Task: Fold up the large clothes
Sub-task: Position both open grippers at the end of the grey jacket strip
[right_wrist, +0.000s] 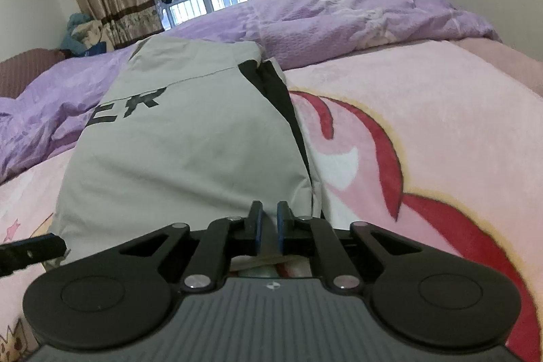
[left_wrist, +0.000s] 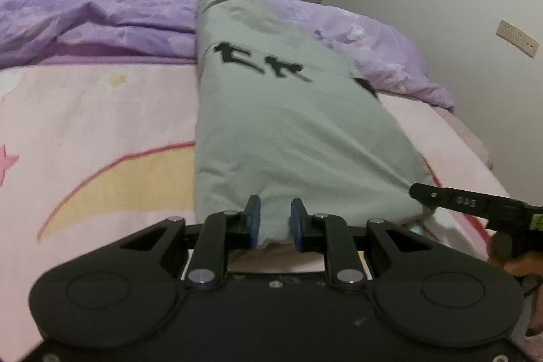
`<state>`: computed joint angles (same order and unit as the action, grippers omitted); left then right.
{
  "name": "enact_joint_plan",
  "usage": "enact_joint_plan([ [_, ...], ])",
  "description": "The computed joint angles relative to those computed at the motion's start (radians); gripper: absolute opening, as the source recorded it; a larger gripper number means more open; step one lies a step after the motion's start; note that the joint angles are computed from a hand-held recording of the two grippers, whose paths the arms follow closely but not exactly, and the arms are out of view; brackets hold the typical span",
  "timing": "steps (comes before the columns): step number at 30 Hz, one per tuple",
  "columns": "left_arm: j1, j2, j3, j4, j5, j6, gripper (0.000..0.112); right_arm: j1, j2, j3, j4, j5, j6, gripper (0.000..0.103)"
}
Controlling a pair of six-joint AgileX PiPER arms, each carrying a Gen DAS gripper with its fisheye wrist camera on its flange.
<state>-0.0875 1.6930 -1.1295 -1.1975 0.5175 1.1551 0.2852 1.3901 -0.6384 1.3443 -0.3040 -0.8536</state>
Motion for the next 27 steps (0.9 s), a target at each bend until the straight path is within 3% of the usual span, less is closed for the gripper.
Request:
enact_joint_plan([
  [2,0.004,-0.016,-0.029,0.016,0.005,-0.023,0.046,0.017,-0.012,-0.031,0.066,-0.036,-0.090,0.018],
  [4,-0.003,-0.011,-0.066,-0.005,-0.012,-0.009,0.046,0.016,-0.015,-0.062,0.005,-0.049,-0.065,0.019],
  [9,-0.042,0.120,-0.288,0.209,0.014,-0.282,0.046,-0.050,0.072,-0.210,0.034,0.048,-0.136,0.019],
  [11,-0.062,0.161,-0.334,0.276,0.017,-0.351,0.045,-0.053,0.118,-0.262,0.130,0.053,-0.254,0.019],
  [15,-0.084,0.179,-0.324,0.296,-0.029,-0.332,0.046,-0.059,0.198,-0.320,0.290,0.052,-0.438,0.017],
  [20,-0.071,0.222,-0.345,0.274,-0.006,-0.321,0.046,-0.075,0.217,-0.282,0.053,0.071,-0.200,0.012],
  [24,-0.059,0.203,-0.334,0.250,0.020,-0.307,0.046,-0.073,0.180,-0.269,0.155,0.079,-0.299,0.014],
  [27,-0.036,0.128,-0.254,0.160,0.047,-0.226,0.046,-0.043,0.083,-0.183,0.043,0.059,-0.184,0.018],
])
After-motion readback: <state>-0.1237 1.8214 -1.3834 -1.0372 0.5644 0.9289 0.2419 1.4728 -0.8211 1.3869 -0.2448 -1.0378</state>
